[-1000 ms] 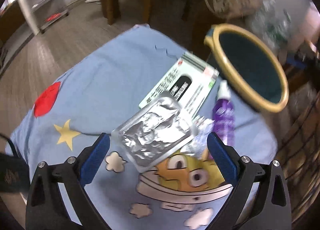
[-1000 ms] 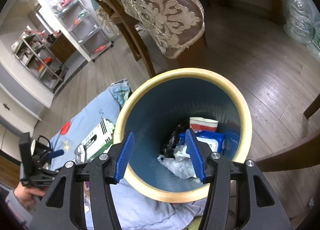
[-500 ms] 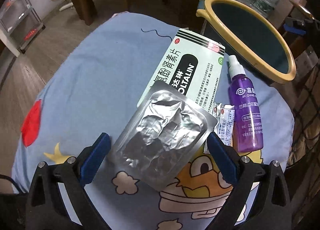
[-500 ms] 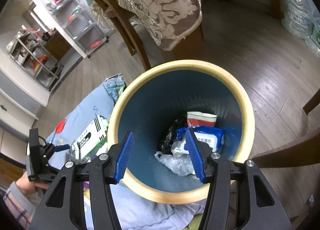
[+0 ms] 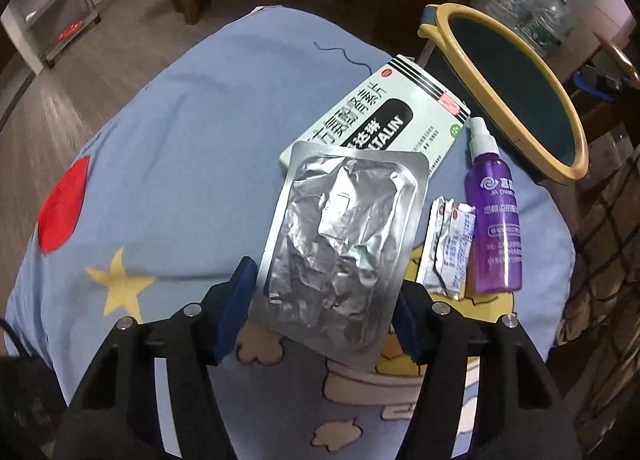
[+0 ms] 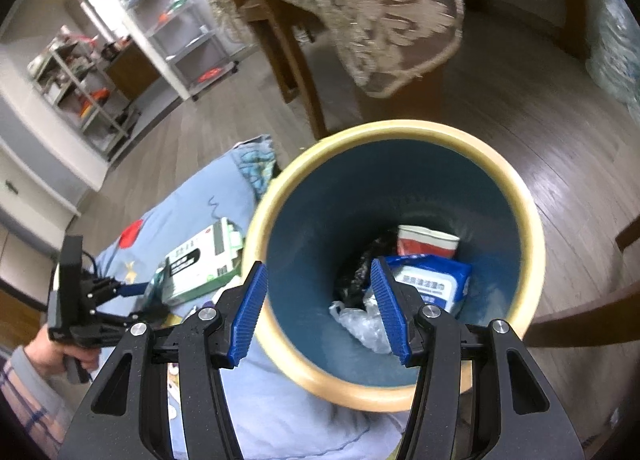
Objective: Collect trash
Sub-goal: 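Lift the blister pack with the left gripper while the right gripper grasps the purple spray bottle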
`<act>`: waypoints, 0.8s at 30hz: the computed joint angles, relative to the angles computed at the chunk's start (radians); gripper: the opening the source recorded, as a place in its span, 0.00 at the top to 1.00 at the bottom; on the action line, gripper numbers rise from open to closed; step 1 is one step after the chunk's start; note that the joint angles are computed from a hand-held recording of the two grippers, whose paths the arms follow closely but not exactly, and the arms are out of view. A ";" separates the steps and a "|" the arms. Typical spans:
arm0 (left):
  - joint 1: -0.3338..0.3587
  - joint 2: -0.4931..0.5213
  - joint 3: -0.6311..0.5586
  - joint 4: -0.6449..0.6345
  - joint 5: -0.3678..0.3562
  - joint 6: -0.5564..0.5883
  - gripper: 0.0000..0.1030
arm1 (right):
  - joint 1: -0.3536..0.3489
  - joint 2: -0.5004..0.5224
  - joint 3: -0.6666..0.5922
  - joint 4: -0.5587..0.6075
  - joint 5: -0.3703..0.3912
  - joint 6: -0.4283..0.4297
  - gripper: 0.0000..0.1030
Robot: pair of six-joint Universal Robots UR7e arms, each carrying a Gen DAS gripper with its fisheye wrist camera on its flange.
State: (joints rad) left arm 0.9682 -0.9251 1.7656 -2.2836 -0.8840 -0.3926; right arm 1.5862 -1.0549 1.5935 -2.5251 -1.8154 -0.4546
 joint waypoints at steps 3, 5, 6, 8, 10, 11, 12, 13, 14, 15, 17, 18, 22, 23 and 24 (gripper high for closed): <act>-0.016 -0.021 0.019 0.014 0.008 -0.061 0.40 | 0.008 -0.003 0.017 -0.001 0.014 -0.027 0.46; -0.032 -0.035 0.033 0.034 0.031 -0.121 0.40 | 0.014 -0.007 0.029 0.006 0.027 -0.042 0.46; -0.038 -0.040 0.035 0.047 0.041 -0.162 0.40 | 0.017 -0.008 0.034 0.013 0.033 -0.050 0.46; -0.046 -0.059 0.050 0.048 0.037 -0.249 0.40 | 0.022 -0.008 0.044 0.032 0.046 -0.062 0.46; -0.050 -0.083 0.075 0.035 0.029 -0.353 0.40 | 0.026 -0.007 0.053 0.068 0.061 -0.069 0.46; -0.054 -0.092 0.088 0.024 0.029 -0.394 0.40 | 0.028 -0.008 0.059 0.080 0.065 -0.071 0.46; -0.061 -0.105 0.108 0.012 0.030 -0.460 0.40 | 0.030 -0.006 0.062 0.100 0.068 -0.072 0.46; -0.065 -0.109 0.117 0.010 0.036 -0.490 0.40 | 0.032 -0.004 0.064 0.118 0.074 -0.071 0.46; -0.073 -0.114 0.126 0.017 0.047 -0.528 0.40 | 0.034 0.000 0.068 0.140 0.080 -0.068 0.46; -0.085 -0.118 0.136 0.032 0.065 -0.582 0.40 | 0.037 0.004 0.071 0.153 0.082 -0.067 0.46; -0.100 -0.120 0.149 0.055 0.085 -0.649 0.40 | 0.045 0.018 0.075 0.175 0.087 -0.052 0.46; -0.110 -0.118 0.151 0.085 0.096 -0.689 0.40 | 0.047 0.023 0.077 0.180 0.088 -0.040 0.46; -0.123 -0.107 0.148 0.182 0.122 -0.789 0.40 | 0.057 0.062 0.078 0.188 0.080 0.039 0.46; -0.116 -0.102 0.142 0.195 0.131 -0.791 0.40 | 0.059 0.073 0.077 0.186 0.069 0.059 0.46; -0.115 -0.095 0.130 0.243 0.142 -0.814 0.40 | 0.062 0.085 0.074 0.186 0.052 0.081 0.46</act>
State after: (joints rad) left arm 0.8534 -1.0202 1.8955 -2.0410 -0.7416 -1.2064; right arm 1.6483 -0.9699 1.6674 -2.3395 -1.7633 -0.3733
